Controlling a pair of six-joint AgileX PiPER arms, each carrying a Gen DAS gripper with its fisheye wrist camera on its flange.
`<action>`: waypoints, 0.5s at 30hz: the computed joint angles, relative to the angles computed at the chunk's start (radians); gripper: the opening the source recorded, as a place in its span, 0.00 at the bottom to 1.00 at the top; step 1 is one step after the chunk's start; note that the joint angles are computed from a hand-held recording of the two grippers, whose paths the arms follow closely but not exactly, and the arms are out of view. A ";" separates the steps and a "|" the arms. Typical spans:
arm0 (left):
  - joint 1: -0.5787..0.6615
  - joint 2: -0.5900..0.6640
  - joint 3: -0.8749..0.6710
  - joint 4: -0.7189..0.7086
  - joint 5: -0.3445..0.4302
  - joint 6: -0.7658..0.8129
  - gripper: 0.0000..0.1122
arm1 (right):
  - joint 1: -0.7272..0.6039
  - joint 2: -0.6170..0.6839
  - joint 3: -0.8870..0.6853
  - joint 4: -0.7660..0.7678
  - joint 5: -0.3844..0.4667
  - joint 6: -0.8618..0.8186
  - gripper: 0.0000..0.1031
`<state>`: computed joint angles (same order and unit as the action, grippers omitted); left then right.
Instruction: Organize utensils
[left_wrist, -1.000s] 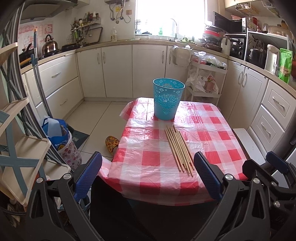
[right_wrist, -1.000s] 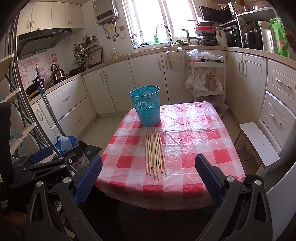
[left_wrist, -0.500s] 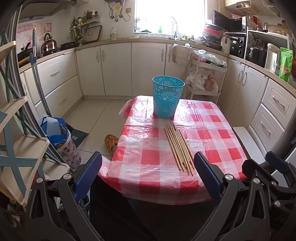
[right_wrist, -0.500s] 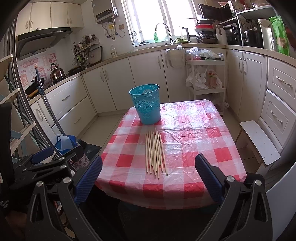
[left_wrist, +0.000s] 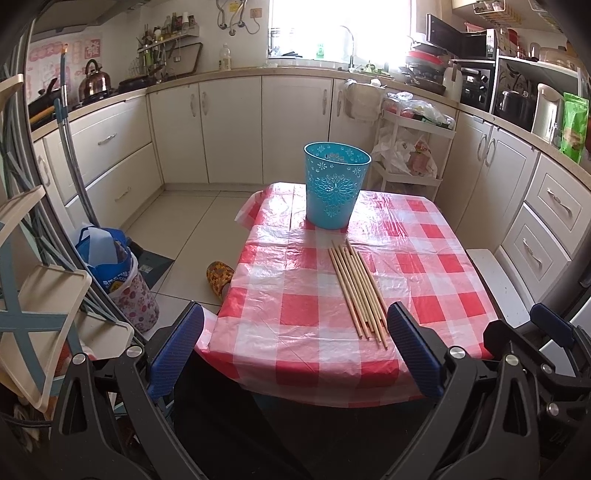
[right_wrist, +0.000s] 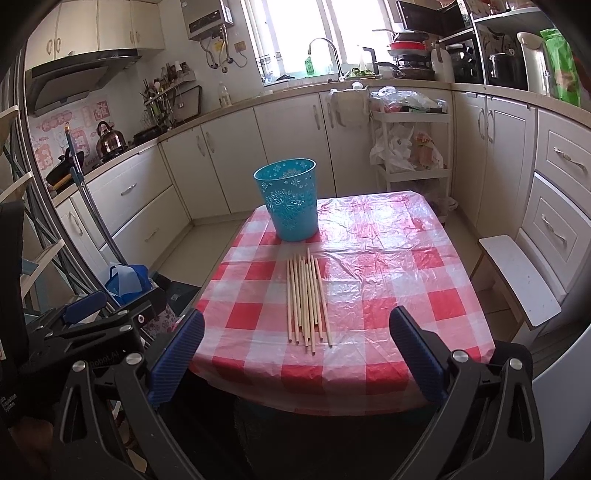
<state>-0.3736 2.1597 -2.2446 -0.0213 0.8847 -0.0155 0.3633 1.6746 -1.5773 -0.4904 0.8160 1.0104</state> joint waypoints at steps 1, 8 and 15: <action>0.000 0.010 -0.015 0.001 0.008 -0.001 0.85 | -0.002 0.002 0.001 0.002 -0.002 -0.001 0.93; 0.000 0.089 -0.139 0.004 0.075 -0.007 0.85 | -0.033 0.028 -0.004 0.032 -0.023 -0.029 0.93; -0.006 0.203 -0.329 0.016 0.176 -0.017 0.85 | -0.062 0.059 -0.016 0.072 -0.038 -0.063 0.93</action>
